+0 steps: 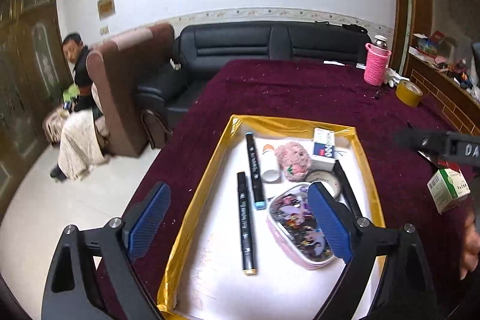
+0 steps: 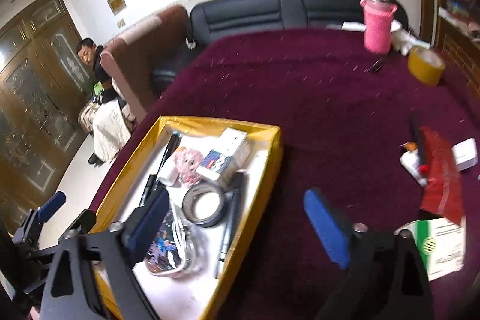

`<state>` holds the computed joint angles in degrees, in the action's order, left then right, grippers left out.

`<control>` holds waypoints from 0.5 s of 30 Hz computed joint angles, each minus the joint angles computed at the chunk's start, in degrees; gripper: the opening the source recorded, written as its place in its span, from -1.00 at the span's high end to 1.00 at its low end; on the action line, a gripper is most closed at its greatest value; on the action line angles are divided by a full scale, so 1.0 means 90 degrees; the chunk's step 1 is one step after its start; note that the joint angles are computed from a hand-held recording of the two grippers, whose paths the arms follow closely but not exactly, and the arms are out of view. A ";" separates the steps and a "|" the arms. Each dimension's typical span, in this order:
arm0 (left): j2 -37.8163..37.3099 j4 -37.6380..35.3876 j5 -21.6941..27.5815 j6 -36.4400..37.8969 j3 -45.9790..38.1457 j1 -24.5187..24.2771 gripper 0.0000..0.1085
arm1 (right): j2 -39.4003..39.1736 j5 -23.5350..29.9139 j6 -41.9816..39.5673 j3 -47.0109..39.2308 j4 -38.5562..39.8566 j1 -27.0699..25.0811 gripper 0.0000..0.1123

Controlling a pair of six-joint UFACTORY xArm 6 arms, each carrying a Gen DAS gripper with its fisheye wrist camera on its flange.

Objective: Organize objects
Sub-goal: 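Open the right tool to drop its marker while the left tool releases its marker into the box, then move both tools back over the table toward the red packet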

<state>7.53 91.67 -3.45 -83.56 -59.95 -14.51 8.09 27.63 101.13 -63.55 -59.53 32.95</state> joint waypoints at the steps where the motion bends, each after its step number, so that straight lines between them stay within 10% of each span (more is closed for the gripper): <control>1: -0.0047 0.0071 0.0107 -0.0046 0.0017 -0.0106 -0.72 | -0.0213 0.0223 0.0180 0.0155 -0.0175 0.0053 -0.76; 9: -0.0182 -0.1051 0.0569 0.1017 0.0216 -0.0722 -0.72 | -0.2069 0.1933 0.2484 0.1675 -0.2999 0.0685 -0.83; 12: -0.0209 -0.1232 0.0738 0.1151 0.0204 -0.0972 -0.72 | -0.2737 0.0564 0.3814 0.2473 -0.3637 -0.0057 -0.83; 15: -0.0175 -0.1419 0.0966 0.1390 0.0155 -0.1228 -0.72 | -0.2569 -0.0383 0.2865 0.2689 -0.2462 -0.0660 -0.83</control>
